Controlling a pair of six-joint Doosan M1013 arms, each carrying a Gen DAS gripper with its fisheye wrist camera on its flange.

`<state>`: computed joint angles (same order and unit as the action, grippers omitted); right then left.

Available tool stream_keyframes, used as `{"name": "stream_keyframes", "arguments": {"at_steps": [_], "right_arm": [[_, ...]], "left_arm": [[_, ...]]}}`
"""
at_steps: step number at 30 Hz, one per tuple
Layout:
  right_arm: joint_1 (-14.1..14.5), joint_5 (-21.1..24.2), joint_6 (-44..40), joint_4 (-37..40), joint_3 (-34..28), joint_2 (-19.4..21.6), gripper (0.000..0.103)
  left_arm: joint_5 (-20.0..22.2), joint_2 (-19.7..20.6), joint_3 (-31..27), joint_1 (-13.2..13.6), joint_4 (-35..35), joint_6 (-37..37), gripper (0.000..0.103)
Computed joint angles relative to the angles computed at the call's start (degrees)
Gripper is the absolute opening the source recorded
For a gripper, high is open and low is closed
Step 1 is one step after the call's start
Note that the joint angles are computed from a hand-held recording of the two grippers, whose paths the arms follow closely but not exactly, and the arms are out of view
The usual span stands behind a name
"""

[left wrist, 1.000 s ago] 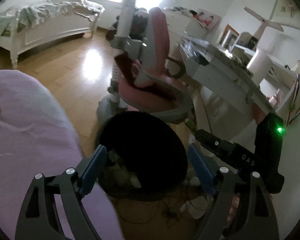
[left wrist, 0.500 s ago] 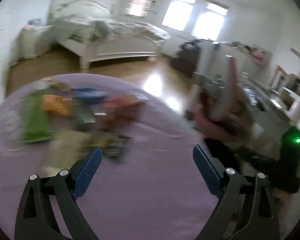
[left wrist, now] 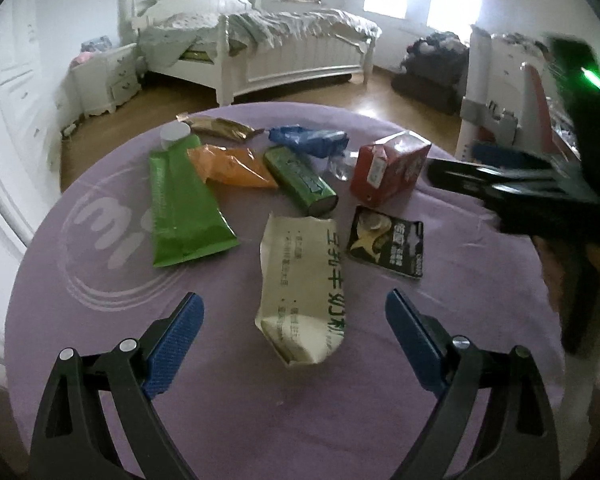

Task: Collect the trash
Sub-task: 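Grasp the beige paper snack bag with the left gripper while the right grasps the red juice carton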

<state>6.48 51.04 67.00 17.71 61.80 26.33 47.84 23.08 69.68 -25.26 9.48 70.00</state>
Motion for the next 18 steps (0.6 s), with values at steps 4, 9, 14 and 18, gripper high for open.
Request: {"name": "stream_keyframes", "arguments": {"at_steps": [4, 9, 14, 18], "right_arm": [[1.22, 3.37, 1.99, -3.75, -5.70, 4.30, 0.098], [1.49, 10.45, 5.33, -4.72, -12.51, 8.90, 0.098], [0.13, 11.09, 8.04, 0.74, -12.45, 9.22, 0.091], [-0.92, 7.12, 7.77, 4.52, -7.58, 5.93, 0.091]], "left_arm": [[0.98, 0.81, -0.88, 0.06, 0.46, 0.71, 0.091], [2.67, 1.93, -2.23, 0.79, -1.55, 1.68, 0.077], [3.28, 2.11, -2.29, 0.67, 0.25, 1.11, 0.051], [1.63, 1.53, -1.51, 1.64, -3.78, 1.19, 0.044]]}}
